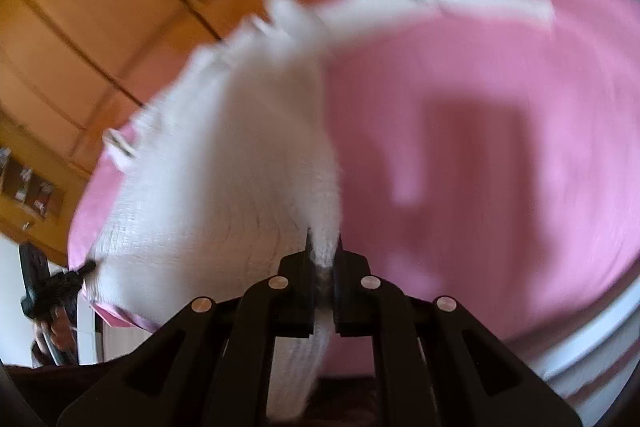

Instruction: Fold small clothes

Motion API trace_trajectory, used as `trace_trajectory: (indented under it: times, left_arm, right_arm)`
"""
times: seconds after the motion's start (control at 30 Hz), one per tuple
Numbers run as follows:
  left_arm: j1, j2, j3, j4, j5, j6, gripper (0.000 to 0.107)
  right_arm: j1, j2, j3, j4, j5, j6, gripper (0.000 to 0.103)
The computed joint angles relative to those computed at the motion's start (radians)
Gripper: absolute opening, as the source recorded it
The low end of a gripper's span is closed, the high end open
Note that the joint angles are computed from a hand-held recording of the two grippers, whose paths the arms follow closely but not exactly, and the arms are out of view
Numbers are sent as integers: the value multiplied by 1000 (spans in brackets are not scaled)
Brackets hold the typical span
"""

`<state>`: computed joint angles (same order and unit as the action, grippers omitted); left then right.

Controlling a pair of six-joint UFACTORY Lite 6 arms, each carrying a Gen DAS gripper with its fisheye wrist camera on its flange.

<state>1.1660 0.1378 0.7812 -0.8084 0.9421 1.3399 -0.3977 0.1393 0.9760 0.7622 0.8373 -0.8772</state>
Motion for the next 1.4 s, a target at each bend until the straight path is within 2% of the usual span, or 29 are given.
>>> trace_trajectory:
  times: [0.03, 0.07, 0.13, 0.17, 0.2, 0.27, 0.3, 0.37, 0.47, 0.6, 0.67, 0.73, 0.87, 1.0, 1.07, 1.17, 1.33, 1.37, 1.4]
  left_arm:
    - [-30, 14, -30, 8, -62, -1, 5]
    - [-45, 5, -61, 8, -83, -4, 5]
    - [-39, -5, -55, -14, -81, 20, 8]
    - [-41, -12, -46, -30, -80, 22, 13]
    - [-7, -16, -32, -43, -63, 50, 19]
    - [-1, 15, 10, -87, -87, 57, 57]
    - [3, 24, 39, -124, -111, 49, 59]
    - [17, 89, 117, -159, -140, 32, 59]
    - [-28, 188, 269, -186, -186, -102, 59]
    - [-73, 292, 423, -214, -221, -180, 59]
    - [-93, 412, 577, -195, -165, -326, 59]
    - [-80, 455, 659, -202, -103, -360, 59]
    - [-128, 648, 958, -193, 37, -551, 59]
    - [-195, 884, 1241, -223, 174, -788, 59]
    - [-226, 895, 1253, -248, 150, -811, 59]
    - [-320, 898, 1293, -158, 18, -874, 59]
    - [-433, 1063, 1567, 73, -52, -1114, 59]
    - [-451, 1069, 1584, 159, -88, -1166, 50]
    - [-470, 1085, 1611, 254, -114, -1216, 35]
  right_arm:
    - [2, 6, -10, -10, -11, -5, 5]
    - [11, 7, -14, -15, -15, -8, 5]
    - [26, -3, 11, -32, -14, 12, 10]
    - [33, -11, 19, -35, -22, 19, 18]
    - [29, -20, 33, -39, -27, 25, 32]
    - [13, -62, 29, -48, -61, 32, 53]
    - [19, -76, 32, -41, -75, 33, 53]
    - [36, -110, 38, 0, -61, 21, 55]
    - [147, -129, 35, 41, -85, 37, 64]
    - [329, -89, 34, 101, -109, 30, 66]
    - [434, -48, 40, 99, -159, 53, 66]
    - [520, 9, 67, 98, -182, 77, 66]
    - [603, 66, 91, 114, -212, 74, 66]
    - [634, 122, 134, 114, -220, 93, 73]
    - [640, 154, 164, 112, -221, 107, 74]
    - [634, 170, 177, 122, -214, 101, 75]
    - [645, 180, 183, 121, -222, 98, 82]
    - [654, 178, 183, 117, -228, 105, 83]
    - [656, 176, 183, 112, -231, 109, 83]
